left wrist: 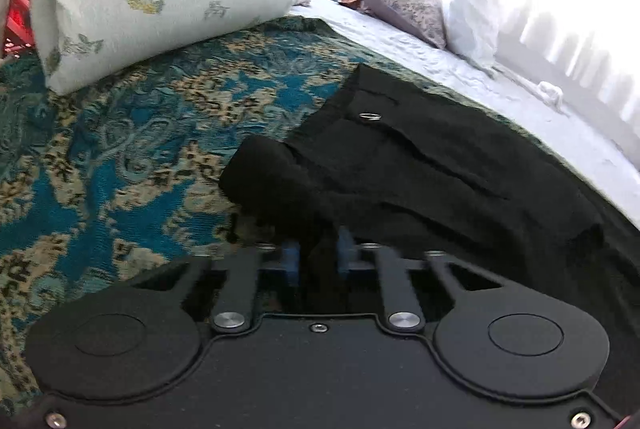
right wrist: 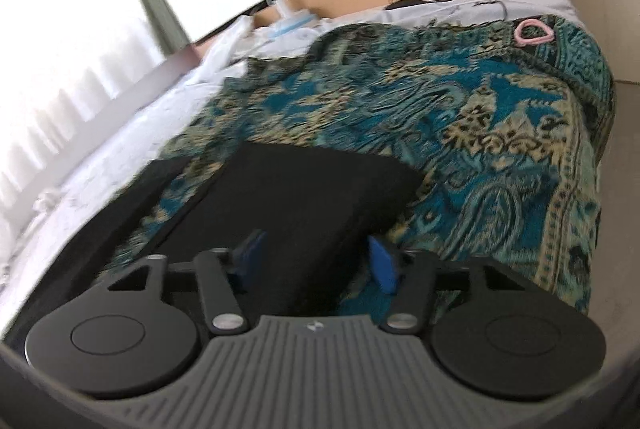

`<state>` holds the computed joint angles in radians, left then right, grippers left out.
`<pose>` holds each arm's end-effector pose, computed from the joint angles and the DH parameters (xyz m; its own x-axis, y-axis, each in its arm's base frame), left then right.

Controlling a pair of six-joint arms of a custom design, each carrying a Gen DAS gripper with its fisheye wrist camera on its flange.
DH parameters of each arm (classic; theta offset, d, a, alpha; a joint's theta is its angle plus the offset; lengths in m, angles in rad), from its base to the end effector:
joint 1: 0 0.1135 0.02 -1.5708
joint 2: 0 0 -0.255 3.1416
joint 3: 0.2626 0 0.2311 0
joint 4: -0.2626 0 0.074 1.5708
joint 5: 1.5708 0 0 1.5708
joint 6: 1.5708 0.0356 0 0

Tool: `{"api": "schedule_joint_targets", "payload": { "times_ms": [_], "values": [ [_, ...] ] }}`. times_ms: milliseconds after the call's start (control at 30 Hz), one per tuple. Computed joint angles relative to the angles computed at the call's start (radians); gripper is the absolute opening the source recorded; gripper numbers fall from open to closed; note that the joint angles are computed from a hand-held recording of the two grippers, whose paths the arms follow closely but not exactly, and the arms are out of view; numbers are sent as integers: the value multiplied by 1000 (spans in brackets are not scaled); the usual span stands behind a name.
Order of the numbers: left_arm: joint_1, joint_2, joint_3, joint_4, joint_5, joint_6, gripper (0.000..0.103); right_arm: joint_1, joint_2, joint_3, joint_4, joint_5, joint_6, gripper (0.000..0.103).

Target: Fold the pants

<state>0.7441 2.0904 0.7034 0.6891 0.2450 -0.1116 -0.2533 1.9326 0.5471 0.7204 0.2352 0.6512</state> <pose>0.2483 0.2169 0.0566 -0.4119 -0.5260 -0.7441 -0.5698 0.7859 -0.2402 0.2843 -0.0822 0.0767 -0.2199 0.6658 -0.7130 0.6972 0.6185 0.3626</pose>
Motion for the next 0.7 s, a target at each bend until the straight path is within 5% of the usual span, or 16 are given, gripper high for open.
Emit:
{"api": "schedule_joint_targets", "payload": {
  "times_ms": [33, 100, 233, 700],
  "values": [
    [-10, -6, -10, 13, -24, 5, 11, 6, 3, 29, -42, 33, -6, 57],
    [-41, -26, -37, 48, -89, 38, 9, 23, -4, 97, -179, 107, -3, 15],
    [-70, -90, -100, 103, -158, 103, 8, 23, -53, 121, -269, 140, -51, 9],
    [-12, -235, -156, 19, -95, 207, 8, 6, -195, 38, -266, 175, -197, 6]
  ]
}}
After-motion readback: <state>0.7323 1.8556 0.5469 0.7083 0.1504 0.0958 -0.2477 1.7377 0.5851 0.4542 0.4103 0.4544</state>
